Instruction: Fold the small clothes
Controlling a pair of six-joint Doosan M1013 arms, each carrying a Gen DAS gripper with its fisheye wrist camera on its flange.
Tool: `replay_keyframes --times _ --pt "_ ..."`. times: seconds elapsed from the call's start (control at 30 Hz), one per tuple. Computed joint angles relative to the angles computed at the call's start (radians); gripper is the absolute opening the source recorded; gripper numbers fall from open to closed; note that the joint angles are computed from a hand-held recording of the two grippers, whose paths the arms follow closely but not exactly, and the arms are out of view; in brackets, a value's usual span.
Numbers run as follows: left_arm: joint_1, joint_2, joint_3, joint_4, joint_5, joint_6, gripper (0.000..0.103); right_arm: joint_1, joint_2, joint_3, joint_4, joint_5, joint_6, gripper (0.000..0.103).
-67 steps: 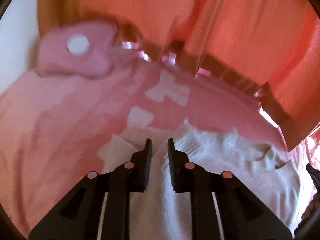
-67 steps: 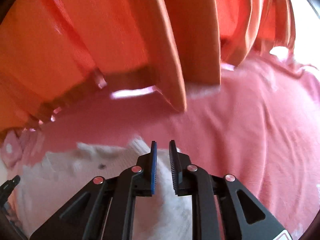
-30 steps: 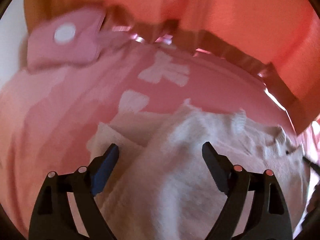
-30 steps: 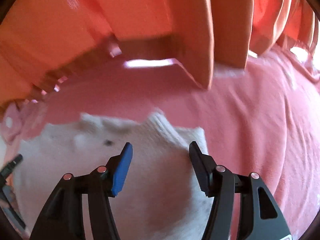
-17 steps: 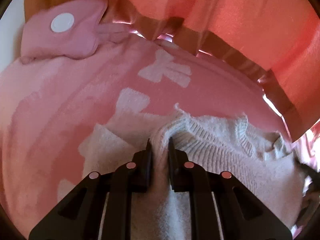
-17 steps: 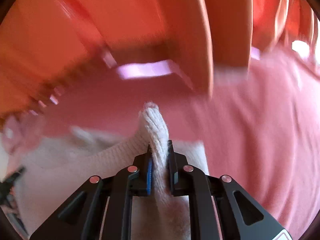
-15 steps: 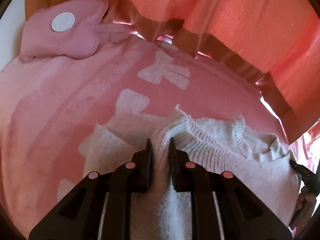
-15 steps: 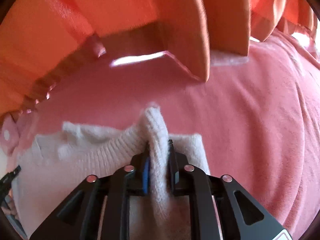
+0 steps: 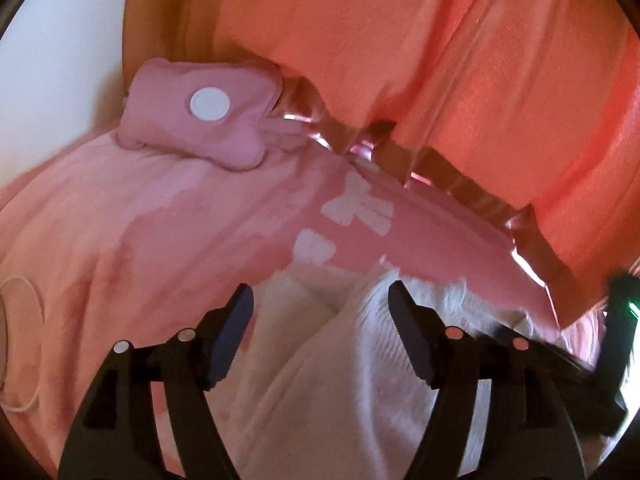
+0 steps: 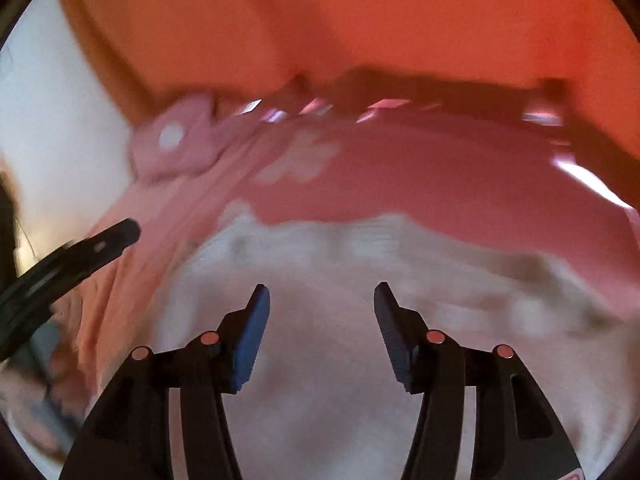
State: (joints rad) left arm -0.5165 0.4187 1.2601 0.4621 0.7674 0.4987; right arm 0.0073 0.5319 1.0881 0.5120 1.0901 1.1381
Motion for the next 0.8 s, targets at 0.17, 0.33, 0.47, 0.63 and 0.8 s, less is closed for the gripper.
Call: replay_keyframes --times 0.17,0.33,0.47,0.63,0.8 --pt "-0.012 0.008 -0.015 0.056 0.08 0.036 0.067 0.059 0.089 -0.108 -0.077 0.039 0.1 0.007" --pt "-0.009 0.014 -0.019 -0.02 0.064 0.098 0.067 0.061 0.077 -0.118 -0.026 -0.076 0.094 0.0" --pt "-0.018 0.028 -0.035 0.002 0.095 0.113 0.068 0.09 0.126 -0.16 -0.198 -0.007 0.174 0.0" --pt "-0.013 0.032 -0.04 -0.024 0.098 0.128 0.068 0.002 0.006 -0.039 -0.04 -0.085 0.162 0.008" --pt "-0.02 0.055 -0.071 -0.04 0.119 0.18 0.082 -0.103 -0.162 0.168 -0.259 -0.3 0.312 0.056"
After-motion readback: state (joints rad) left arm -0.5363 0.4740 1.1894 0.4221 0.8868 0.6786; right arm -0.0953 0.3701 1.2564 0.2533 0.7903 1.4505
